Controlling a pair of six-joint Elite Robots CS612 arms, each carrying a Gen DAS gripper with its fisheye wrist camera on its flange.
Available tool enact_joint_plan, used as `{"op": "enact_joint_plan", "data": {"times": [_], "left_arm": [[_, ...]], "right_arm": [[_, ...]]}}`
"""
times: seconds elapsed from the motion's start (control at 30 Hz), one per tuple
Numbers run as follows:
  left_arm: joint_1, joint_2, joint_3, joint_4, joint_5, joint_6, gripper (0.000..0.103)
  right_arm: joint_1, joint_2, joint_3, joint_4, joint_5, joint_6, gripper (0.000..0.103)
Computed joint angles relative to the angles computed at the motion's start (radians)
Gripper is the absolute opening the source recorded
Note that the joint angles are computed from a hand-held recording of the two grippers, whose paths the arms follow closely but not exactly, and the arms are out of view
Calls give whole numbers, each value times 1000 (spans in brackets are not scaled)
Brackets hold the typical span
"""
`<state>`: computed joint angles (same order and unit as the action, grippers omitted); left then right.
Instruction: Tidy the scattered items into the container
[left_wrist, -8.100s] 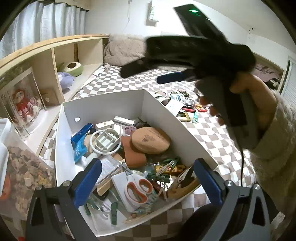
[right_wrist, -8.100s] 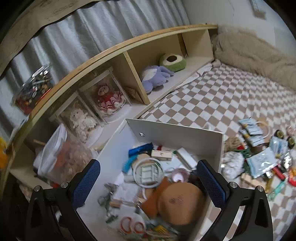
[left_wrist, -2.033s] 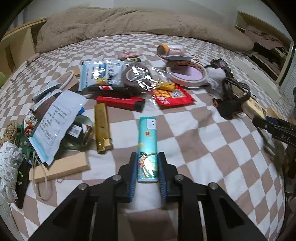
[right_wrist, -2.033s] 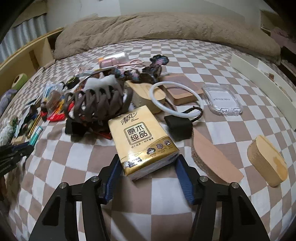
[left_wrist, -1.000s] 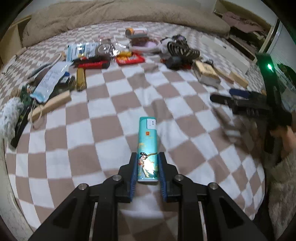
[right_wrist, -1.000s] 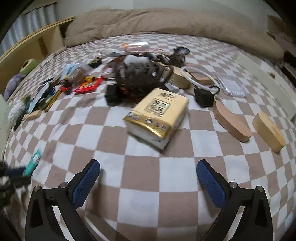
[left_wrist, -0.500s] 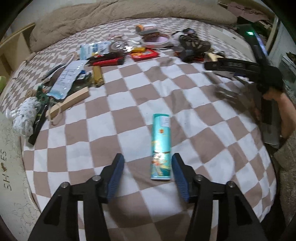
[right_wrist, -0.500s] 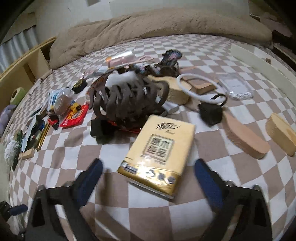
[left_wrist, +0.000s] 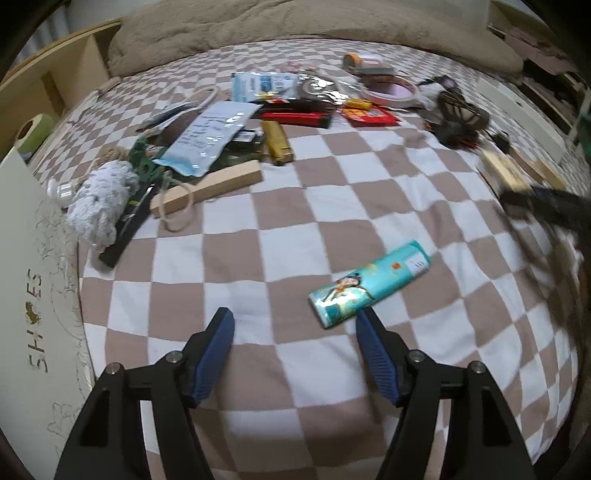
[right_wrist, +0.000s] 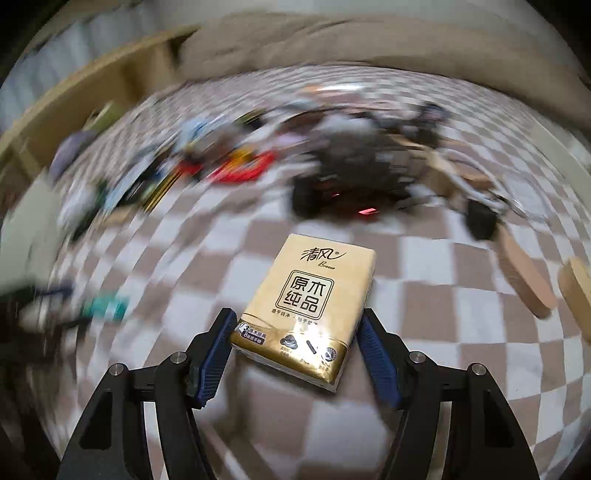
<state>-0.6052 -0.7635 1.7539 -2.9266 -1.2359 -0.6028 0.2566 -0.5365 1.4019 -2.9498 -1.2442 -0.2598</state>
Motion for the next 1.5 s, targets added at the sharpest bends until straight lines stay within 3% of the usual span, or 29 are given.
{"op": "enact_joint_plan", "data": {"times": [0.17, 0.3, 0.33, 0.47, 0.6, 0.8, 0.97, 1.1, 1.27, 1.5], "left_arm": [[6, 5, -4, -1, 24, -30, 79], [10, 10, -5, -3, 31, -52, 96], [12, 10, -3, -8, 21, -54, 102], [8, 11, -2, -14, -4, -52, 103], [0, 16, -10, 5, 15, -47, 103], [0, 24, -11, -58, -24, -61, 103], [-4, 38, -25, -107, -68, -59, 103], [-1, 50, -39, -132, -93, -84, 103], [-3, 60, -51, -148, -66, -184, 103], [-25, 73, -84, -55, 22, -127, 103]], "right_arm": [[28, -27, 29, 65, -36, -150, 69], [51, -27, 50, -2, -159, -229, 92], [50, -28, 56, -17, -171, -228, 93], [32, -24, 49, -30, -196, -131, 94], [14, -25, 44, -5, -219, -59, 94], [-19, -31, 51, 14, -235, 63, 94], [-32, -39, 65, 8, -241, 109, 94], [-38, -46, 78, -15, -191, 122, 94], [-29, -47, 85, -64, -159, 138, 94], [-17, -42, 84, -128, -73, 256, 95]]}}
